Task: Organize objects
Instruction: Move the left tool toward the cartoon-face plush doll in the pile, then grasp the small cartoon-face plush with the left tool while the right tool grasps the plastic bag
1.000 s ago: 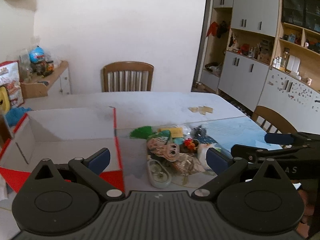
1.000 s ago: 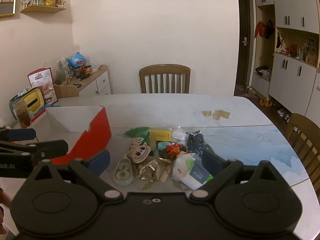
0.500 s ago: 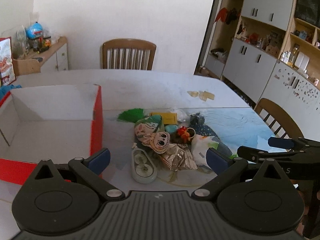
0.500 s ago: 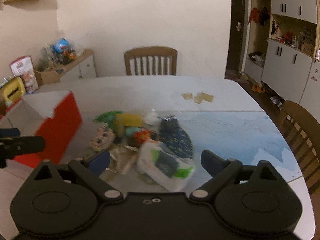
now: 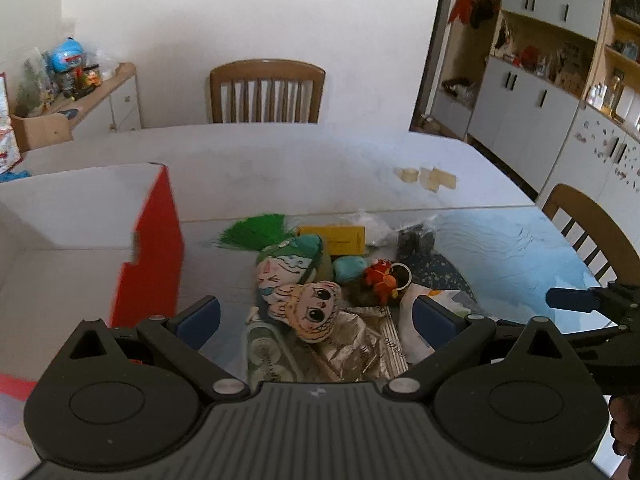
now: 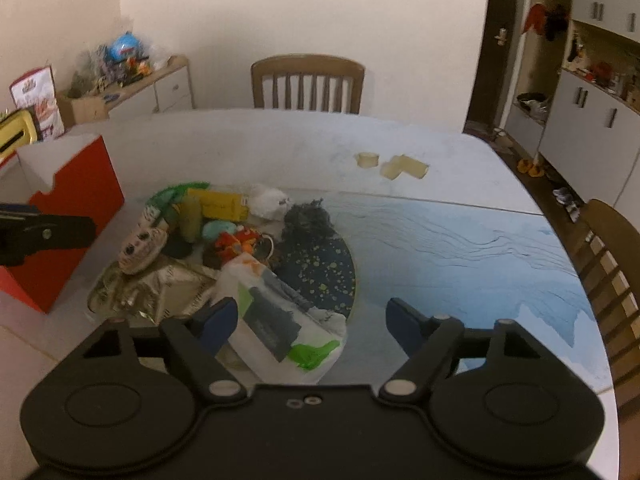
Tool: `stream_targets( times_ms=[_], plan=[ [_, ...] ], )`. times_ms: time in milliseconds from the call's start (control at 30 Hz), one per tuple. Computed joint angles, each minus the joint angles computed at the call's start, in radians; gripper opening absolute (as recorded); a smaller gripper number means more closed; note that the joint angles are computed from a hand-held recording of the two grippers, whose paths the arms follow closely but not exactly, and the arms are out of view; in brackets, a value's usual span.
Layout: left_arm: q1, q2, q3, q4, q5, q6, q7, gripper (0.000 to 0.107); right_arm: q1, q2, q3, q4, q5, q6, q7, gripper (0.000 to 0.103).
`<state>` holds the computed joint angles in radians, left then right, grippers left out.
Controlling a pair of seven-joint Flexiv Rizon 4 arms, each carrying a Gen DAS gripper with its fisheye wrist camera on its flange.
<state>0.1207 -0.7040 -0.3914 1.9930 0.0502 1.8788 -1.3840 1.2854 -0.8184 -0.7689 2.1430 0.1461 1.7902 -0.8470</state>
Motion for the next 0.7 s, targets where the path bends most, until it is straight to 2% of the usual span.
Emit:
stream_targets(
  times_ms=[100,267,467,567,700],
  plan=[
    [-0.062,-0.024,0.05,-0.049,-0.038,-0.028,0.002,0.103,-0.074,0.015,0.065,-0.02,-0.03,0.016,-0.033,0.078],
    [-0.143,-0.057,0.122,-0.117,-0.091,-0.085,0.03,0.103,-0.172,0.034,0.161,-0.051,-0.062,0.03,-0.097,0.07],
    [-0.128,-0.084,0.09,-0.149,-0.149,-0.134,0.041,0.103,-0.262,0.044,0.249,-0.085,-0.076,0.046,-0.155,0.061],
    [-0.166,-0.087,0.13,-0.165,-0.176,-0.146,0.034,0.102,-0.299,0.048,0.284,-0.095,-0.077,0.052,-0.179,0.057],
    [-0.163,-0.092,0.123,-0.171,-0.197,-0.153,0.024,0.101,-0.335,0.049,0.322,-0.106,-0.076,0.062,-0.205,0.052]
  ],
)
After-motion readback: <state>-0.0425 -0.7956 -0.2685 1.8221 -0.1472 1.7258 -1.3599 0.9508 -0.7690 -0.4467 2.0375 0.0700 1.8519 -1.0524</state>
